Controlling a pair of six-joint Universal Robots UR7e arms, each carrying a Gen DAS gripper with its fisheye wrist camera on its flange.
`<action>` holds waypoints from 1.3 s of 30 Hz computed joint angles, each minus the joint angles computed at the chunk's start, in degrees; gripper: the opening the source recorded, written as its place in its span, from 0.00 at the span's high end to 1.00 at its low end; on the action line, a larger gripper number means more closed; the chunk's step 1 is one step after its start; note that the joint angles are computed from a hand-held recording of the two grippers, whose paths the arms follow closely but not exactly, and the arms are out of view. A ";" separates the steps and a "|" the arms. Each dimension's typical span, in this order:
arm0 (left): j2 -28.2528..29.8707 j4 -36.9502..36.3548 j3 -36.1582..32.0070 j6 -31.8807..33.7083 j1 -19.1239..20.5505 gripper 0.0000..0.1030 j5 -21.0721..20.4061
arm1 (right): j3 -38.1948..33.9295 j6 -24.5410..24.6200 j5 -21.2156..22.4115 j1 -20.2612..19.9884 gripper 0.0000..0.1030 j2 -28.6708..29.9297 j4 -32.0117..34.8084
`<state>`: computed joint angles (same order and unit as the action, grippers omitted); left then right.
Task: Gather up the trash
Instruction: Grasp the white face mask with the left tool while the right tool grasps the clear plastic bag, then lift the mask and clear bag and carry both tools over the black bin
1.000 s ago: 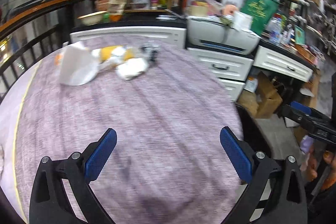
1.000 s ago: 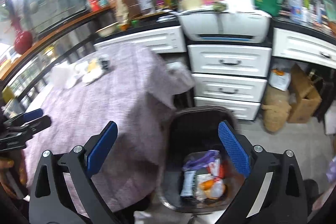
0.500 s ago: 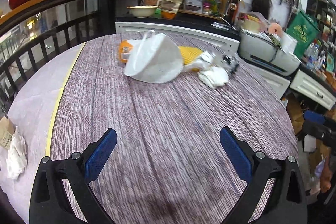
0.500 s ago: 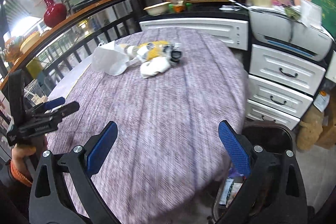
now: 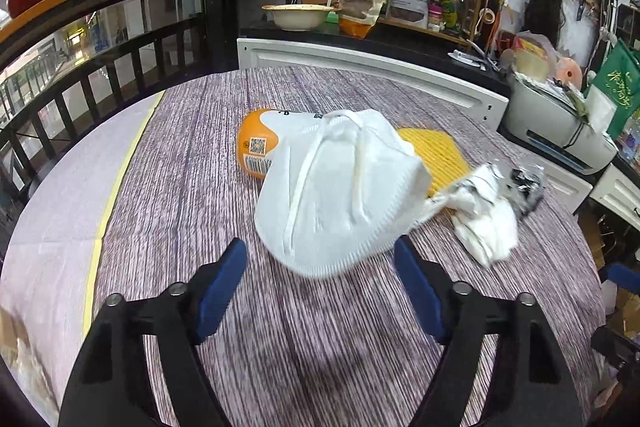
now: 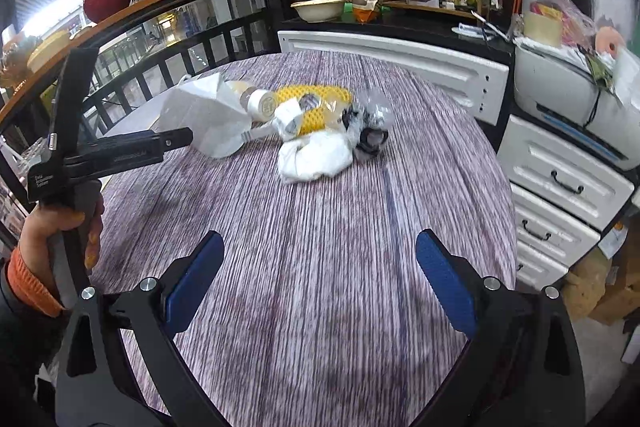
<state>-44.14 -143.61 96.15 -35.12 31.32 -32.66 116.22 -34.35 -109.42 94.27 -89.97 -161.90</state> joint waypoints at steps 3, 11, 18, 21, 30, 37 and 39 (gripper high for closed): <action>0.65 -0.07 -1.01 0.36 0.69 0.56 0.42 | -3.29 -1.02 -0.68 -0.04 0.08 4.02 -2.15; -0.17 -2.46 0.00 1.80 0.79 0.93 -0.30 | -13.48 1.99 -4.48 -0.57 0.19 13.17 -0.03; -0.49 -5.10 0.86 1.76 0.07 0.96 1.31 | -16.89 3.17 -4.28 -1.34 0.59 16.26 2.23; -0.72 -5.75 1.77 2.31 -0.67 0.96 1.98 | -14.99 1.31 -3.69 -1.25 0.63 15.30 -0.54; -3.25 -8.15 6.16 -0.41 -3.59 0.96 0.84 | -8.23 -0.36 -2.76 -1.49 0.65 8.01 -4.95; -4.79 -11.30 10.26 -1.92 -7.64 0.96 -0.38 | -1.83 -2.60 -0.18 -2.89 0.65 -0.87 -3.10; -4.93 -11.50 10.97 -2.55 -8.64 0.96 -1.24 | 0.17 -3.84 0.35 -3.09 0.65 -3.27 -3.78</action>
<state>-49.07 -155.11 107.12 -37.66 22.68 -33.89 116.39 -38.19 -109.08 91.18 -93.24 -165.67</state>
